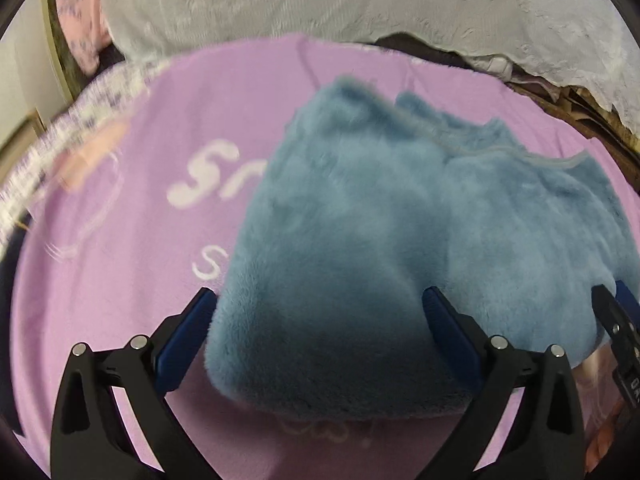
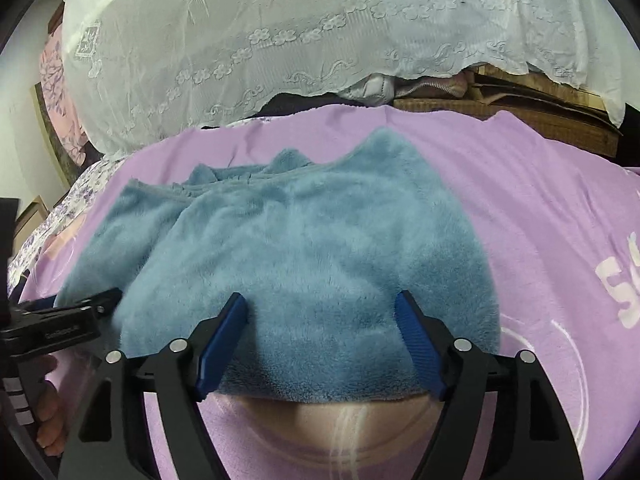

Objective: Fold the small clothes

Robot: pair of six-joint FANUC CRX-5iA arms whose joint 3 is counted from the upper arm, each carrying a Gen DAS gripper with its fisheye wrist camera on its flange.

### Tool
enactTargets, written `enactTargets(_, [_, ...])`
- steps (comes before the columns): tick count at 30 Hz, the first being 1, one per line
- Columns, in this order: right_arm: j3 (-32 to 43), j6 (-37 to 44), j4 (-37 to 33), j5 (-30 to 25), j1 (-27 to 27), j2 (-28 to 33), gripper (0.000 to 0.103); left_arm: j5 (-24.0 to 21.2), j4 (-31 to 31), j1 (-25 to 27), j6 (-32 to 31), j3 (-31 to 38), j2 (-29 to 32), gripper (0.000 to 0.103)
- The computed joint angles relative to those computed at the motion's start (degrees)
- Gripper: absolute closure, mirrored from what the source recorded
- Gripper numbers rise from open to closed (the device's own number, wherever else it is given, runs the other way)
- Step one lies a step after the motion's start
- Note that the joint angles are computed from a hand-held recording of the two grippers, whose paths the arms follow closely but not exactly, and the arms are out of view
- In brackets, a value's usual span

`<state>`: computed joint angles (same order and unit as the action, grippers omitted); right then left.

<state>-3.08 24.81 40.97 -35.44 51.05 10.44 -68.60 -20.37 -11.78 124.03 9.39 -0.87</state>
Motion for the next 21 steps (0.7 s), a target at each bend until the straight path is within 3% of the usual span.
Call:
enactTargets(5, [-1.45,-1.80,1.92,1.29,0.00,-0.70,0.022,-0.88,-3.23,-2.01,0.71,1.05,-0.26,0.004])
enactTargets(8, [-2.63,-5.06,5.87,3.35,-0.23,-1.28,0.022,1.85,-4.46,-1.74,1.35,1.30,-2.16,0.004])
enactTargets(14, [6.29,0.62,4.39,1.31,0.06,4.02,0.022,0.68,-2.96,1.91,-0.69,6.55,1.78,0.004])
enactTargets(18, [17.59,8.98,-5.53,-4.74,-0.24,10.25,0.022,-3.49,-3.15,3.78,-0.76,9.71,6.89,0.004])
enactTargets(20, [23.31,13.46,-11.95,-9.93,-0.94,14.06,0.021,-0.62,0.74,6.16,-1.43,6.93,6.51,0.004])
enactTargets(21, [22.58,13.18,-11.05,-9.40,-1.03,14.39,0.019,1.17,2.96,7.42,-1.39,5.38,5.65,0.004])
